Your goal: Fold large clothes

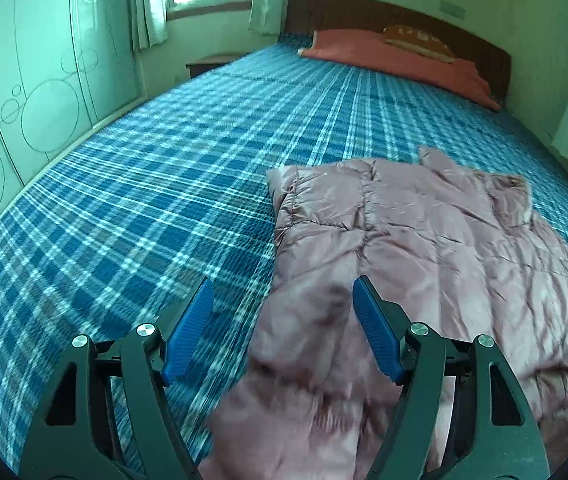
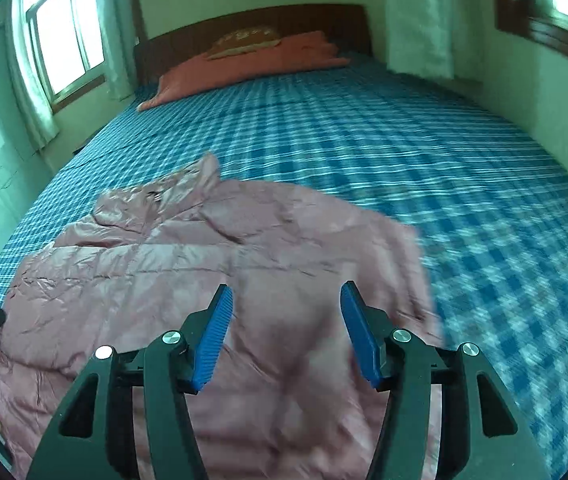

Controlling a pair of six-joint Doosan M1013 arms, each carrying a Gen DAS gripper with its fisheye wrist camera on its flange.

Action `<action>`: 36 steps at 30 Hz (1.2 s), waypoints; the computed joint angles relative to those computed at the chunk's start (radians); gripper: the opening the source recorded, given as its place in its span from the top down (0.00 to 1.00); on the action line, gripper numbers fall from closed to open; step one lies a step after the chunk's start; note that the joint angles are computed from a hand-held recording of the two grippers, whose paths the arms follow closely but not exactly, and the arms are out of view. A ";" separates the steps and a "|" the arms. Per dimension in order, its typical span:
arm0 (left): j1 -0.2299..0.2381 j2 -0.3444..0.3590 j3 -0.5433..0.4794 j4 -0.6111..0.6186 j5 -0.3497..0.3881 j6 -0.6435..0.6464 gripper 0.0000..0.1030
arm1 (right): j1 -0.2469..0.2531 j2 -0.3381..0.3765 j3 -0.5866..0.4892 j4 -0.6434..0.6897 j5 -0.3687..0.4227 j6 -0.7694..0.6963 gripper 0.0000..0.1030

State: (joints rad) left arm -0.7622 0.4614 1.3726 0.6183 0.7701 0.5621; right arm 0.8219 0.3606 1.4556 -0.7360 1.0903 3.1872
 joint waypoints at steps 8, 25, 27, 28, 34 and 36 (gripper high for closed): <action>0.010 0.034 -0.031 -0.049 0.051 0.072 0.29 | -0.038 0.029 -0.009 0.110 -0.022 -0.045 0.45; 0.019 -0.150 0.175 -0.081 -0.004 0.076 0.28 | 0.119 -0.082 0.082 0.070 0.050 0.049 0.42; 0.025 -0.205 0.242 -0.124 -0.022 0.059 0.28 | 0.167 -0.119 0.125 0.084 0.090 0.116 0.42; 0.029 -0.248 0.293 -0.154 -0.037 0.038 0.28 | 0.191 -0.136 0.145 0.087 0.104 0.153 0.42; 0.018 -0.413 0.490 -0.213 -0.078 -0.085 0.28 | 0.331 -0.205 0.234 0.122 0.176 0.406 0.42; 0.011 -0.458 0.543 -0.228 -0.096 -0.136 0.28 | 0.374 -0.219 0.257 0.124 0.179 0.495 0.42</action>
